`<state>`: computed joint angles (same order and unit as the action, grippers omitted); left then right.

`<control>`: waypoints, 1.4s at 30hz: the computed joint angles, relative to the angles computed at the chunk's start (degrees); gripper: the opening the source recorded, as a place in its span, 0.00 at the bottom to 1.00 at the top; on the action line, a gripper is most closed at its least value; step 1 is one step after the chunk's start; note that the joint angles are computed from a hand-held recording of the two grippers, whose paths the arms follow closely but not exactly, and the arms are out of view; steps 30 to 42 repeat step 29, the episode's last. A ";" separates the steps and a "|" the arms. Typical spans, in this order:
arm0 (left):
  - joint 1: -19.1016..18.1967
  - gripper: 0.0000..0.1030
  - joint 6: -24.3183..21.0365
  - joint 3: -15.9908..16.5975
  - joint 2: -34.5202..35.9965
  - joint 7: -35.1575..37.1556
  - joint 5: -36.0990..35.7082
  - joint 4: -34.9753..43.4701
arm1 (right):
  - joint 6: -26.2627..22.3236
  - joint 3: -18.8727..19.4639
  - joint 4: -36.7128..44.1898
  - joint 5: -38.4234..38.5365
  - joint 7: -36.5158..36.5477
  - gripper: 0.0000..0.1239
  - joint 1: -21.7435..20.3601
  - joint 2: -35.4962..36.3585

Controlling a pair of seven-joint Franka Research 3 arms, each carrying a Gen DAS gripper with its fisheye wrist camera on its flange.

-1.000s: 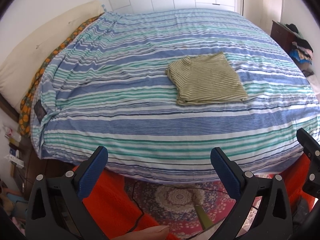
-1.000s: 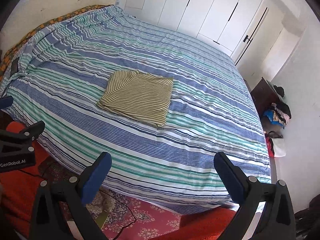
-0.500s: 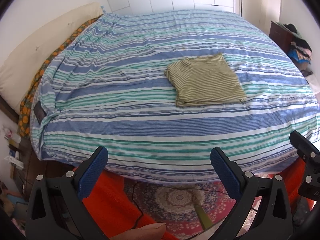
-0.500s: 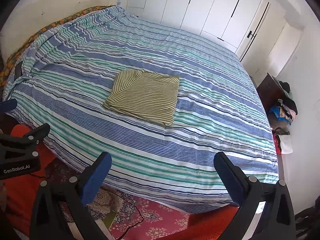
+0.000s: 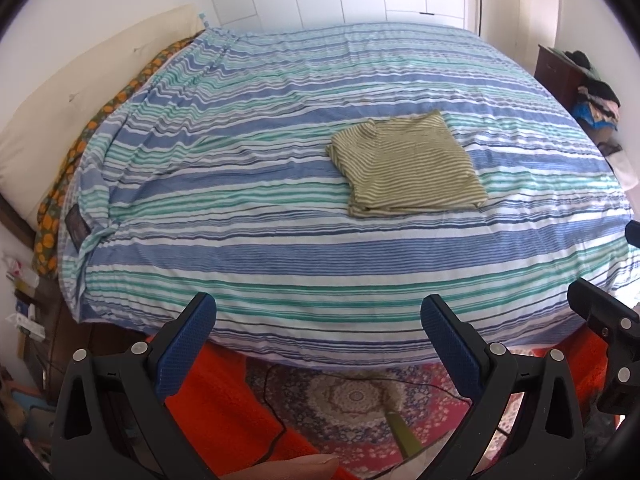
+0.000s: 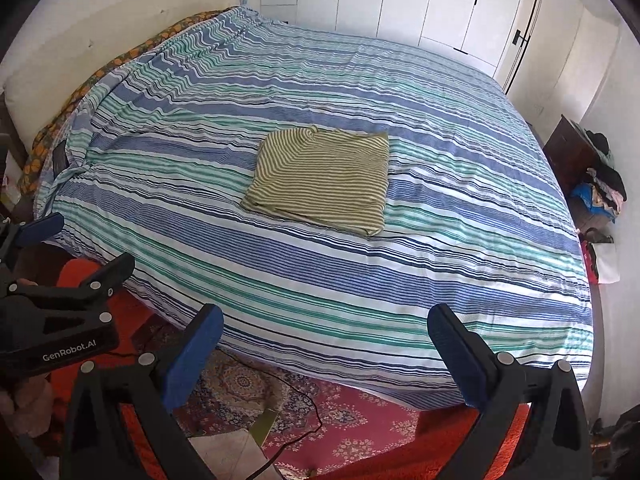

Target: Fold small clothes

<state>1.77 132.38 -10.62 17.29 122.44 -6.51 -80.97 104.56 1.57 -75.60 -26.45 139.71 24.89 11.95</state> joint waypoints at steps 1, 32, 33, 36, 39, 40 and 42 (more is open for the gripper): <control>0.13 0.99 -0.32 -0.08 0.01 0.20 -0.29 0.23 | 0.33 0.01 -0.08 0.24 0.12 0.82 -0.06 -0.18; 0.38 0.99 0.09 -0.22 -0.75 1.50 -1.88 -0.40 | 0.28 -0.03 0.65 -0.70 1.23 0.82 0.07 -0.15; 0.38 0.99 0.09 -0.22 -0.75 1.50 -1.88 -0.40 | 0.28 -0.03 0.65 -0.70 1.23 0.82 0.07 -0.15; 0.38 0.99 0.09 -0.22 -0.75 1.50 -1.88 -0.40 | 0.28 -0.03 0.65 -0.70 1.23 0.82 0.07 -0.15; 0.38 0.99 0.09 -0.22 -0.75 1.50 -1.88 -0.40 | 0.28 -0.03 0.65 -0.70 1.23 0.82 0.07 -0.15; 0.38 0.99 0.09 -0.22 -0.75 1.50 -1.88 -0.40 | 0.28 -0.03 0.65 -0.70 1.23 0.82 0.07 -0.15; 0.38 0.99 0.09 -0.22 -0.75 1.50 -1.88 -0.40 | 0.28 -0.03 0.65 -0.70 1.23 0.82 0.07 -0.15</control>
